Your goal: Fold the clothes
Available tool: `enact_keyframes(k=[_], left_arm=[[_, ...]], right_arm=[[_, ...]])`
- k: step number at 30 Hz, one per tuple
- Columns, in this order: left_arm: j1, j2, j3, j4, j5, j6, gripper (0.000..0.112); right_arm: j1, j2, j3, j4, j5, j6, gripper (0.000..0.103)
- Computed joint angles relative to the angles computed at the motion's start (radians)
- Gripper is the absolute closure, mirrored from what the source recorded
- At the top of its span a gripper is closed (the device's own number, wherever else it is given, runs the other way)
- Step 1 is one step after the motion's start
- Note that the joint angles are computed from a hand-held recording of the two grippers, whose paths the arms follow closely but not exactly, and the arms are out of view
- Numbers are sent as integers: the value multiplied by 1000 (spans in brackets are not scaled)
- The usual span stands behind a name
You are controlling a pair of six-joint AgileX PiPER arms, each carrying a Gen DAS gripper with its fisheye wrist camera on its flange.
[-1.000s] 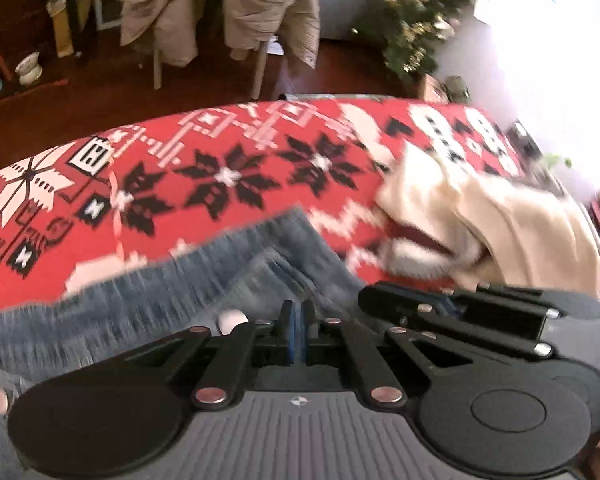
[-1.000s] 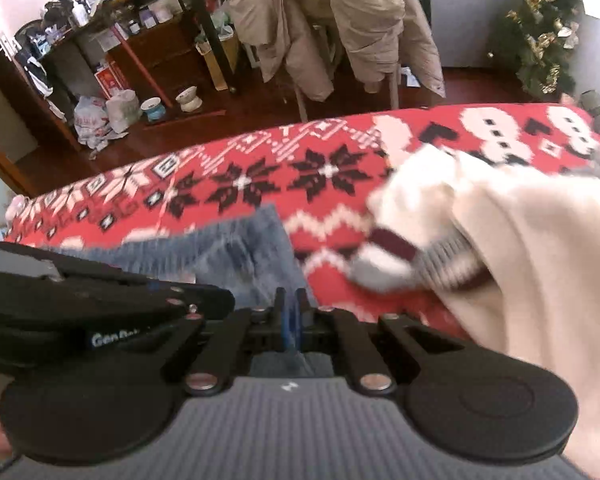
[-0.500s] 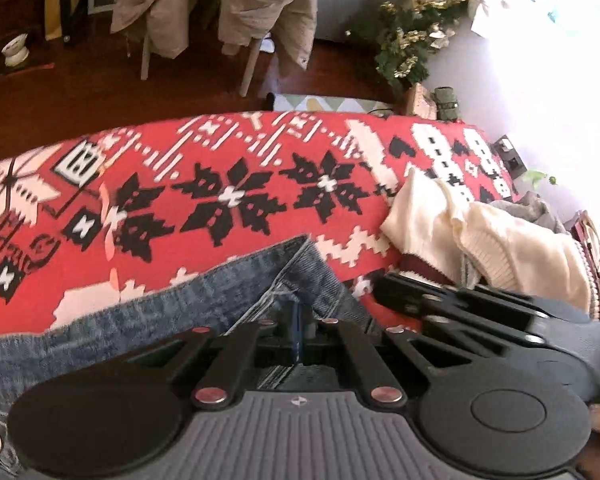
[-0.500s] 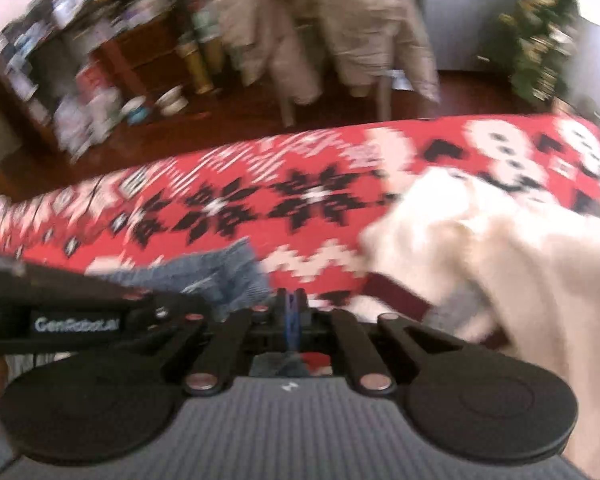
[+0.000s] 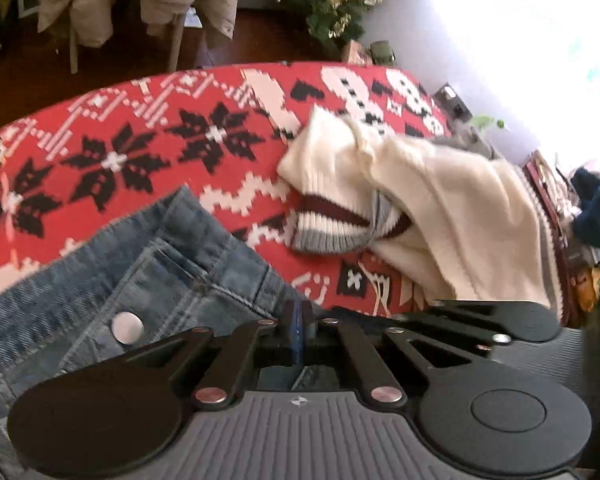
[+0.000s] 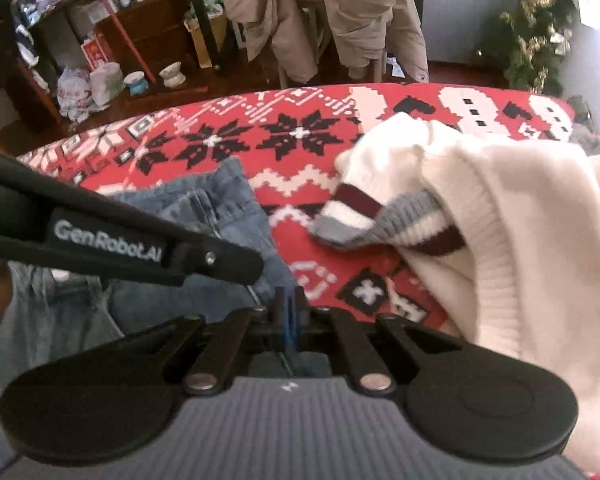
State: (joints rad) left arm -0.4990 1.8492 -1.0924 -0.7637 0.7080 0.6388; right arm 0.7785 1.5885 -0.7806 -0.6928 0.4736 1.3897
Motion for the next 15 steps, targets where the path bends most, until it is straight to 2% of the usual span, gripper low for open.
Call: enact_keyframes(k=[5, 9, 11, 15], left_arm=[[-39, 22, -7, 13, -34, -34, 111], [-69, 15, -12, 32, -53, -70, 111], [-80, -5, -6, 32, -55, -84, 111], [-103, -48, 13, 47, -33, -112, 111]], right_arm=[[56, -146, 131, 48, 85, 36, 101], [181, -284, 221, 27, 199, 231, 97], [230, -302, 222, -4, 236, 302, 97], [214, -248, 194, -69, 184, 354, 96]])
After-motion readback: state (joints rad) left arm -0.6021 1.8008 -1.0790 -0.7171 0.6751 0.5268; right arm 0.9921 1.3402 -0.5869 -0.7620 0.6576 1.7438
